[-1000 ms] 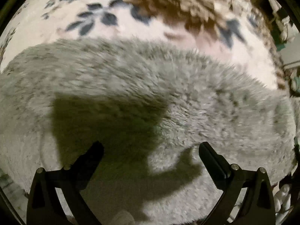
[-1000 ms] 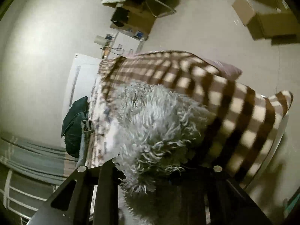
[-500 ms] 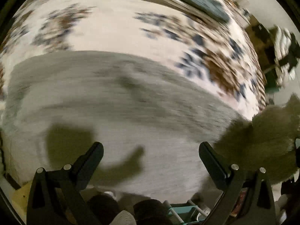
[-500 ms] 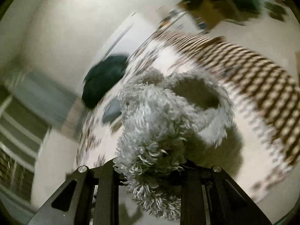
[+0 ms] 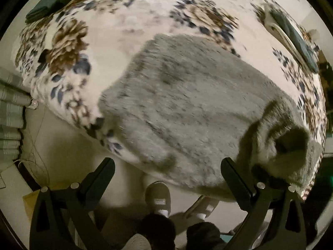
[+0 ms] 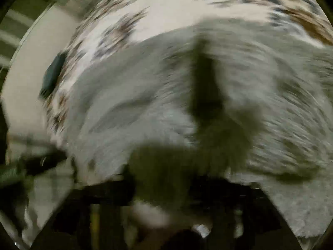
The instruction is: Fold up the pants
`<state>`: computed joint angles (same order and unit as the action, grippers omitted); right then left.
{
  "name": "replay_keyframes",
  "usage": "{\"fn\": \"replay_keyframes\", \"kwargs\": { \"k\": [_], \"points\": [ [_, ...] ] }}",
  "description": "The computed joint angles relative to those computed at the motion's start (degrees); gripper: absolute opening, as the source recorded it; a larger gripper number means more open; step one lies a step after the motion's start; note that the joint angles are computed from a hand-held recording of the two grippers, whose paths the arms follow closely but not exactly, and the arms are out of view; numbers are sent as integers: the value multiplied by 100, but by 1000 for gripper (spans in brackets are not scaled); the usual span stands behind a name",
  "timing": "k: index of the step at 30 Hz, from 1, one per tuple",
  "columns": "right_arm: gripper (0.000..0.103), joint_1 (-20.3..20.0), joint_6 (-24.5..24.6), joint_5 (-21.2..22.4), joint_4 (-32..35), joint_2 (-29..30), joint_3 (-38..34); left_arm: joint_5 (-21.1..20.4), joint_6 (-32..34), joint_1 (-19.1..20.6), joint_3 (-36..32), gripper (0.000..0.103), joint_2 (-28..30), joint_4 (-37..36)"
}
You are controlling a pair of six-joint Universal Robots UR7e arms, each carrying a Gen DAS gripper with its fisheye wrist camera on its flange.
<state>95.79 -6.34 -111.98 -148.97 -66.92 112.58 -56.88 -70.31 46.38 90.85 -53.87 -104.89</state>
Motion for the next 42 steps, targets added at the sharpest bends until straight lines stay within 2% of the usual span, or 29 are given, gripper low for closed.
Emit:
{"fn": "replay_keyframes", "kwargs": {
  "k": [3, 6, 9, 13, 15, 17, 18, 19, 20, 21, 23, 25, 28, 32, 33, 34, 35, 37, 40, 42],
  "points": [
    [74, 72, -41, 717, 428, -308, 56, 178, 319, -43, -141, 103, 74, -114],
    [75, -43, 221, 856, 719, -838, 110, 219, 994, -111, -471, 103, 342, -422],
    [76, -216, 740, 509, 941, -1476, 134, -139, 1989, -165, -1118, 103, 923, -926],
    [76, -645, 1108, 7, 1077, -2116, 136, -797, 2802, -148, -2093, 103, 1794, -1228],
    [76, -896, 1241, -328, 1126, -2365, 133, -963, 2927, -103, -2604, 103, 2216, -1060],
    [76, -1133, 1239, -423, 1116, -2466, 91, -1055, 3020, -12, -3193, 101, 2717, -719],
    [76, -1258, 1217, -439, 1112, -2431, 7, -1121, 3054, 45, -3441, 77, 2909, -533],
    [76, -1384, 1218, -461, 1140, -2459, -32, -1276, 3070, 121, -3555, 21, 3032, -508],
    [76, -1491, 1236, -453, 1126, -2463, -51, -1444, 3061, 162, -3525, 4, 3030, -591],
    [76, -1608, 1209, -357, 1092, -2470, -60, -1484, 2994, 173, -3407, 5, 2955, -772],
    [76, -1888, 1095, -183, 1187, -2581, -102, -1101, 2973, 132, -2938, 5, 2599, -1375],
    [76, -2043, 1029, 26, 1196, -2489, -177, -975, 2772, 199, -2753, 5, 2400, -1495],
    [76, -2133, 994, 47, 1263, -2225, -256, -868, 2422, 376, -2735, 5, 2336, -1324],
    [76, -2521, 1422, 620, 1966, -1964, -458, -1601, 2118, 666, -2685, 10, 2336, -1686],
    [76, -2616, 1466, 806, 1999, -1941, -460, -1739, 2059, 702, -2626, 16, 2288, -1790],
    [67, -2667, 1454, 901, 1952, -1943, -438, -1823, 2047, 703, -2559, 28, 2249, -1921],
    [40, -2703, 1397, 979, 1785, -1975, -369, -1882, 2026, 698, -2434, 35, 2159, -2056],
    [30, -2669, 1316, 824, 1631, -2013, -338, -2071, 2012, 705, -2172, 62, 1991, -2372],
    [27, -2691, 1332, 741, 1563, -2168, -348, -2337, 1828, 743, -1698, 64, 1678, -2661],
    [27, -2732, 1464, 750, 1665, -2210, -449, -2328, 1756, 706, -1439, 64, 1509, -2596]
  ]
}}
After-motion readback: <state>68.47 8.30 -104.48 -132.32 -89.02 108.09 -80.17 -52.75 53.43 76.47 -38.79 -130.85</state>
